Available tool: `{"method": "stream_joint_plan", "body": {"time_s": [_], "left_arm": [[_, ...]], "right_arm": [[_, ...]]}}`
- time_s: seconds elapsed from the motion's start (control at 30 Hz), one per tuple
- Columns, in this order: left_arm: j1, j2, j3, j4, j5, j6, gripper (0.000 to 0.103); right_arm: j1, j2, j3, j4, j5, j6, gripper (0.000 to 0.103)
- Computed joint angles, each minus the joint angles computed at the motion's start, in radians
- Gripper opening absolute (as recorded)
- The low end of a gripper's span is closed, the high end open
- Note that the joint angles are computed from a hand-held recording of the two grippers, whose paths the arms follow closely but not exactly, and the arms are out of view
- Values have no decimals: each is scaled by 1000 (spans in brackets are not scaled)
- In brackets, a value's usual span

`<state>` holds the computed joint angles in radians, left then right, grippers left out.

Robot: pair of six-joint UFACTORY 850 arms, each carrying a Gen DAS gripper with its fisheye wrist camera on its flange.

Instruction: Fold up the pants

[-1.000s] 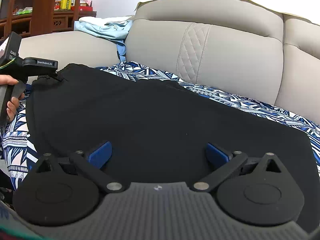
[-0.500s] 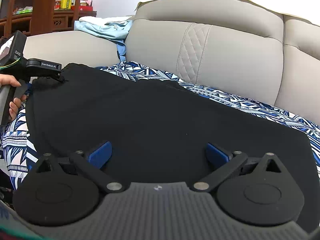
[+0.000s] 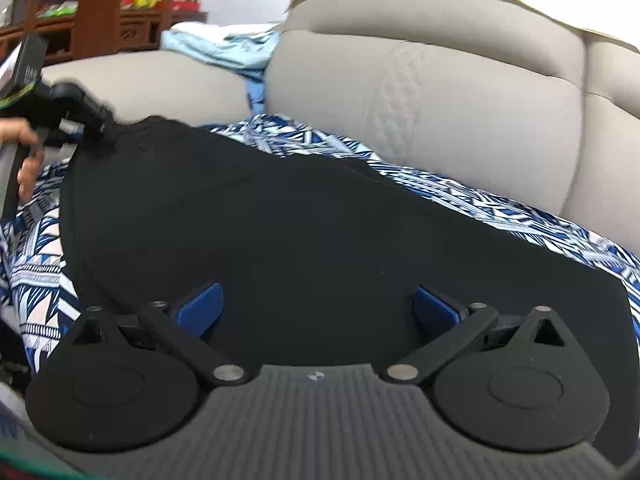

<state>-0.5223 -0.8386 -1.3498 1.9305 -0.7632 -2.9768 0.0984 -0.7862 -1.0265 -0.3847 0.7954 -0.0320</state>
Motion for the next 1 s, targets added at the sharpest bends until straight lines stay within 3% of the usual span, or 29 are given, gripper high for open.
{"method": "stream_joint_plan", "body": {"time_s": [0.23, 0.43, 0.6, 0.8, 0.9, 1.0], "left_arm": [[-63, 18, -88, 175, -29, 81, 14], [-151, -40, -247, 426, 27, 124, 14], [-218, -140, -408, 658, 206, 101, 14], [-276, -272, -569, 862, 424, -4, 14], [-301, -311, -611, 780, 479, 126, 16], [-318, -327, -637, 710, 542, 210, 25]], "right_arm": [[-65, 36, -34, -82, -102, 204, 103], [-209, 46, -78, -251, -87, 648, 103], [-324, 50, -75, -290, 3, 860, 103], [-411, 60, -38, -310, 78, 934, 103], [-431, 60, -26, -339, 89, 954, 103], [-435, 63, -16, -349, 71, 931, 103]]}}
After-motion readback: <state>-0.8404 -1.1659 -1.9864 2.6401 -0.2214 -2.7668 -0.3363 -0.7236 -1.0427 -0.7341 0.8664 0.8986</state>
